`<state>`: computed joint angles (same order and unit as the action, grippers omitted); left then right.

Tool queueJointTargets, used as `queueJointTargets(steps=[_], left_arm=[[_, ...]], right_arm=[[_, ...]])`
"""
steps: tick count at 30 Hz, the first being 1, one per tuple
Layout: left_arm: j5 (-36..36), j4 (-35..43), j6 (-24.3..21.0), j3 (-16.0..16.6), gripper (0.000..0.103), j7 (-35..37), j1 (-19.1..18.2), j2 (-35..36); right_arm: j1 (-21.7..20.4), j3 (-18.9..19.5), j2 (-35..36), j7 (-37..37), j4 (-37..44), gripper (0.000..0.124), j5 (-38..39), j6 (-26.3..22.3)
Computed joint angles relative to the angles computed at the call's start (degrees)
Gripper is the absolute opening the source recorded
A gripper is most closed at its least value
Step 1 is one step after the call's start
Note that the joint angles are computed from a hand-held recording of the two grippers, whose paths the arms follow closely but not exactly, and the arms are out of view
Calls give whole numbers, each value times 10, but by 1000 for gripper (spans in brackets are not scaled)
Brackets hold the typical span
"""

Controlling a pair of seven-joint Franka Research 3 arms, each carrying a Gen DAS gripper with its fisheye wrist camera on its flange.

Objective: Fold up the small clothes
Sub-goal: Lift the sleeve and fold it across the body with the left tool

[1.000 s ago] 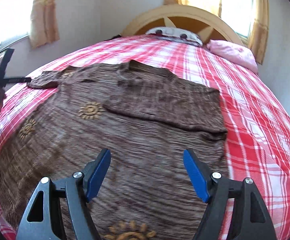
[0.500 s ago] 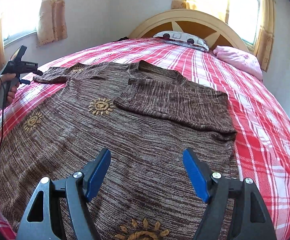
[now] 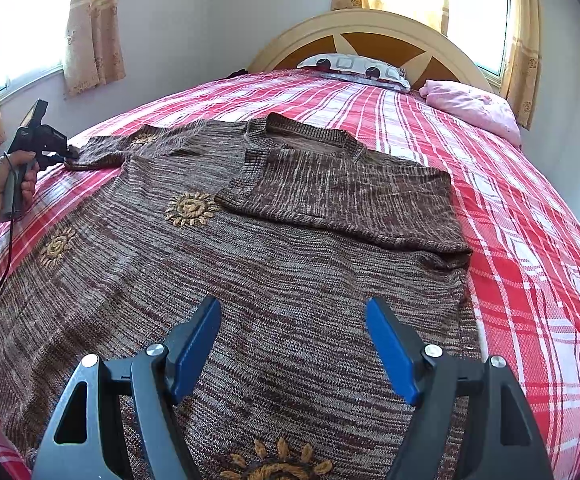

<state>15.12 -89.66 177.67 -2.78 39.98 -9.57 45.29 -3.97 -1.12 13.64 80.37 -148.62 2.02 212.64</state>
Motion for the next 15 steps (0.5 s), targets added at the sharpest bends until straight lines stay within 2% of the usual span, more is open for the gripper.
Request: queueJointTargets(steps=[4, 7, 10, 12, 15], left_arm=[[22, -17, 21, 69, 11, -31, -58, -17], [38, -28, 41, 105, 11, -45, -91, -30], [45, -33, 61, 116, 11, -46, -105, -40], [47, -33, 72, 111, 10, -39, -106, -45], [51, -33, 95, 78, 10, -10, -93, -53]], right_arm=[[-5, 1, 1, 7, 4, 75, -6, -9], [-5, 1, 2, 7, 5, 75, -4, -13], [-4, 1, 3, 5, 6, 75, -2, -14], [-4, 1, 3, 4, 6, 75, 0, -14], [-6, 2, 4, 6, 6, 75, -3, -13]])
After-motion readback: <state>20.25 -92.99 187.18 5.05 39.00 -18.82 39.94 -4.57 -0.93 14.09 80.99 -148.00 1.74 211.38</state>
